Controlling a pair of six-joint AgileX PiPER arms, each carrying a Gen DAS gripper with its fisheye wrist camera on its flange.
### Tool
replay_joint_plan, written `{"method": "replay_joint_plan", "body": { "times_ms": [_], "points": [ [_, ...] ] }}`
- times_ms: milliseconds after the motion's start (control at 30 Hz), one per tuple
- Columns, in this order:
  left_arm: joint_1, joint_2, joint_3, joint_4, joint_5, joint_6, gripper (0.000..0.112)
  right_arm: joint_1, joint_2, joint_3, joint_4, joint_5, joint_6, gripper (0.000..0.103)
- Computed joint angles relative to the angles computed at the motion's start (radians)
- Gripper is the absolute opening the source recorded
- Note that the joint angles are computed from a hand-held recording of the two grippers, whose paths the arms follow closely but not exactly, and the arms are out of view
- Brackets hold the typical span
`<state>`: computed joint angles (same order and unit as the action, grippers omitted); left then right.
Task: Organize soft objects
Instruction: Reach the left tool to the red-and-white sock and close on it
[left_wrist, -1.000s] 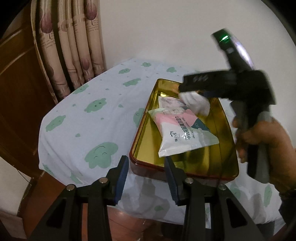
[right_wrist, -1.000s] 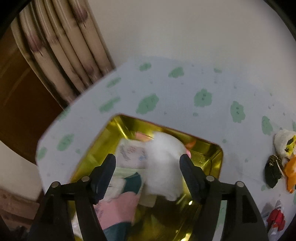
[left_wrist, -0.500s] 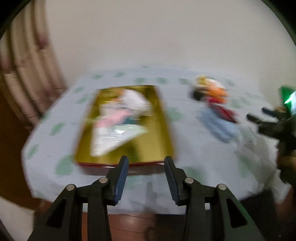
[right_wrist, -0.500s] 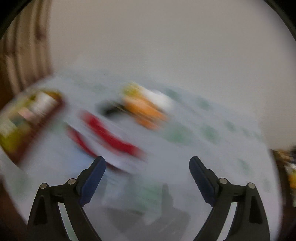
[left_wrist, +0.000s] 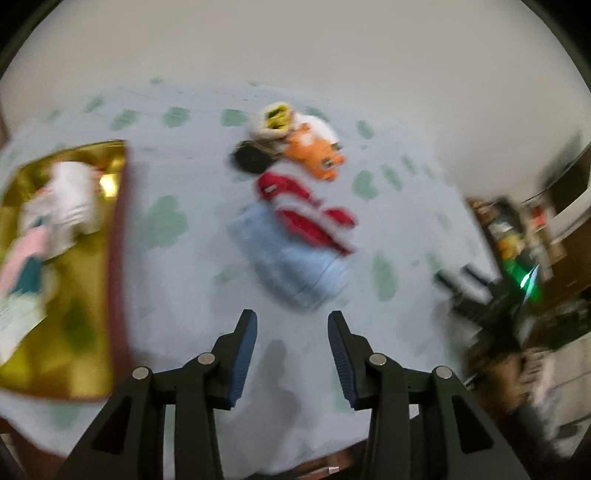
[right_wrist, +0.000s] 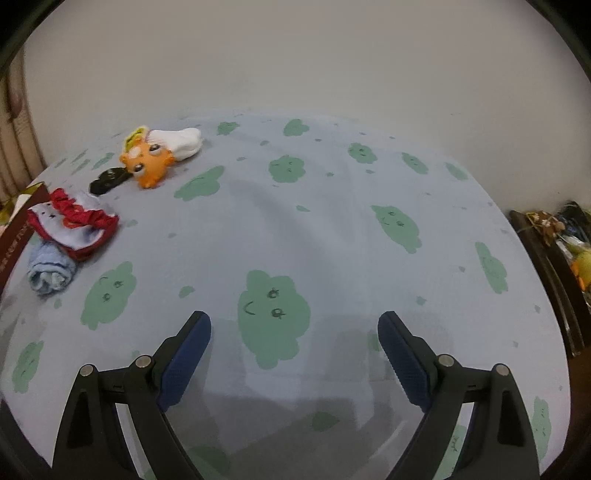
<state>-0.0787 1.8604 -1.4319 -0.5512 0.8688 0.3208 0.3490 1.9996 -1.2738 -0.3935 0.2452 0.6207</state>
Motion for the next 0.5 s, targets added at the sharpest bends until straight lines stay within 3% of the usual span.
{"method": "replay_joint_plan", "body": {
  "times_ms": [100,300,500],
  "points": [
    [0.008,0.108,-0.14,-0.027,0.053,-0.028,0.041,-0.004,-0.002,0.012,0.078,-0.022,-0.069,0.091],
    [0.013,0.32,-0.432,-0.067,0.187,-0.104,0.041,-0.042,0.001,0.016,0.441,-0.039,-0.408,0.091],
    [0.021,0.443,-0.593,-0.145,0.255,-0.142,0.041,-0.038,0.012,-0.002,0.453,-0.018,-0.425,0.091]
  ]
}}
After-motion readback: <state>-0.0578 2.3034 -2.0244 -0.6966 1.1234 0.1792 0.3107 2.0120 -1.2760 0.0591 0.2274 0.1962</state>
